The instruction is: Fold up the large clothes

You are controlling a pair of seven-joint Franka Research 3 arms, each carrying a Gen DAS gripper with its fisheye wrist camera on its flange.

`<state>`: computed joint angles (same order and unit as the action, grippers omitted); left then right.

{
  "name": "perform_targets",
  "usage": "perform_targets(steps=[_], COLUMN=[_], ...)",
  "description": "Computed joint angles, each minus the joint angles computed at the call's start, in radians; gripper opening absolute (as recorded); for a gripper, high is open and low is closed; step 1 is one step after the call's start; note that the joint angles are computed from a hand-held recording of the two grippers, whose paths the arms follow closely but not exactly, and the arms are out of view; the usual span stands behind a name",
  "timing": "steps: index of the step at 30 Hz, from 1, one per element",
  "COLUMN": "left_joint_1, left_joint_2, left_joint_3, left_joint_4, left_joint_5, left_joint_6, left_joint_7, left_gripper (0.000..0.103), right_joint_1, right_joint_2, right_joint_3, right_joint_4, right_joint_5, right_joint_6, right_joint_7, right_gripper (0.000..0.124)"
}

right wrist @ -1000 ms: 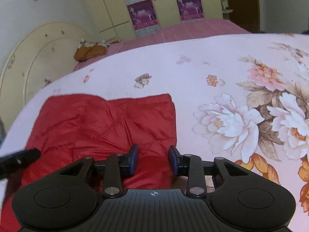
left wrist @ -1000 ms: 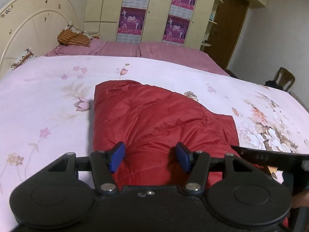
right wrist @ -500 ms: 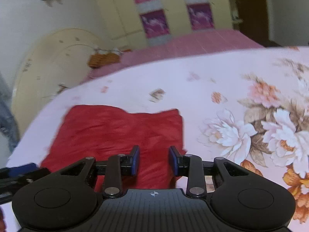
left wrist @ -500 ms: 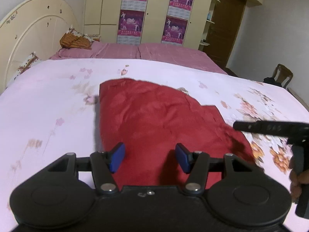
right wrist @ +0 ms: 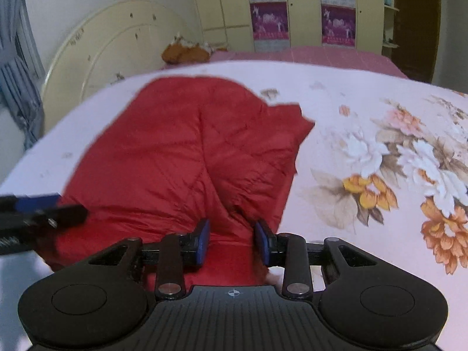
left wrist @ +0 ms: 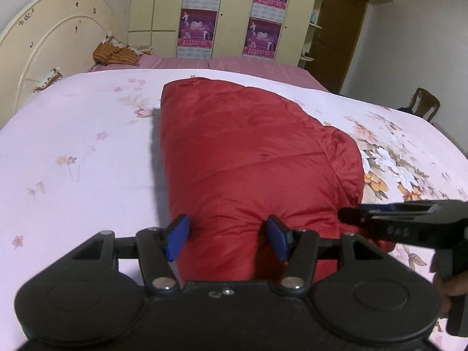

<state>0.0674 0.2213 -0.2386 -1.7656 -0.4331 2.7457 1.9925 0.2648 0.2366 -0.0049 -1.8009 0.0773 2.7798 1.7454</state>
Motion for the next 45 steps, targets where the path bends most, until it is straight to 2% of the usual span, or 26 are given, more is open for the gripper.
perform_targets(steps=[5,7,10,12,15,18,19,21,22,24,27,29,31,34,36,38,40,45], left_joint_1=[-0.026,-0.036,-0.050,-0.057,-0.084,-0.118,-0.127,-0.145,-0.150,-0.156,-0.157,-0.170,-0.176,-0.172,-0.170,-0.176,-0.174,-0.205], left_joint_2=[0.008,0.008,0.011,0.012,0.015,0.022,0.017,-0.008,-0.021,-0.045,-0.103,-0.144,-0.213,-0.333,-0.423,-0.496,-0.576,-0.742], left_joint_3=[0.034,0.043,0.056,0.060,0.080,0.102,0.106,0.115,0.115,0.107,0.092,0.091,0.090,0.073,0.062,0.056,0.042,0.034], left_joint_4=[0.037,0.044,0.051,0.056,0.065,0.095,0.090,0.059,0.045,0.036,-0.005,-0.030,-0.097,-0.203,-0.276,-0.325,-0.380,-0.458], left_joint_5=[0.091,0.129,0.201,0.242,0.344,0.466,0.504,0.589,0.623,0.663,0.668,0.712,0.770,0.866,0.881,0.863,0.871,0.818], left_joint_6=[-0.059,-0.073,-0.082,-0.089,-0.107,-0.166,-0.165,-0.139,-0.132,-0.165,-0.196,-0.229,-0.209,-0.184,-0.172,-0.176,-0.183,-0.261], left_joint_7=[-0.143,-0.201,-0.273,-0.310,-0.417,-0.543,-0.580,-0.646,-0.664,-0.673,-0.674,-0.748,-0.827,-0.972,-1.028,-1.032,-1.051,-1.042], left_gripper=[0.072,0.077,0.088,0.100,0.102,0.102,0.102,0.103,0.103,0.103,0.102,0.099,0.095,0.095,0.096,0.096,0.096,0.097], right_joint_1=[0.001,-0.010,-0.014,-0.015,-0.018,-0.019,-0.017,0.008,0.023,-0.002,-0.010,-0.022,-0.030,-0.034,-0.034,-0.028,-0.032,-0.072], right_joint_2=[0.028,0.031,0.043,0.048,0.047,0.048,0.046,0.044,0.043,0.025,-0.048,-0.119,-0.185,-0.318,-0.401,-0.504,-0.601,-0.809], right_joint_3=[-0.004,0.005,0.008,0.008,0.011,0.011,0.006,-0.023,-0.042,-0.023,-0.020,-0.004,0.013,0.033,0.044,0.051,0.065,0.110], right_joint_4=[0.045,0.038,0.067,0.080,0.082,0.103,0.104,0.107,0.110,0.094,0.015,-0.064,-0.124,-0.245,-0.307,-0.389,-0.465,-0.575], right_joint_5=[-0.006,0.010,0.031,0.026,0.041,0.036,0.030,-0.038,-0.088,-0.053,-0.055,-0.032,-0.006,0.081,0.105,0.136,0.145,0.149], right_joint_6=[-0.054,-0.044,-0.086,-0.101,-0.109,-0.144,-0.149,-0.161,-0.173,-0.172,-0.124,-0.079,-0.056,-0.025,-0.023,-0.004,0.022,0.005], right_joint_7=[-0.006,-0.036,-0.049,-0.069,-0.083,-0.105,-0.097,-0.037,0.008,-0.009,0.022,0.002,-0.032,-0.122,-0.146,-0.181,-0.192,-0.136], right_gripper=[0.033,0.033,0.034,0.034,0.034,0.035,0.041,0.065,0.083,0.085,0.085,0.085,0.085,0.085,0.087,0.103,0.103,0.103])
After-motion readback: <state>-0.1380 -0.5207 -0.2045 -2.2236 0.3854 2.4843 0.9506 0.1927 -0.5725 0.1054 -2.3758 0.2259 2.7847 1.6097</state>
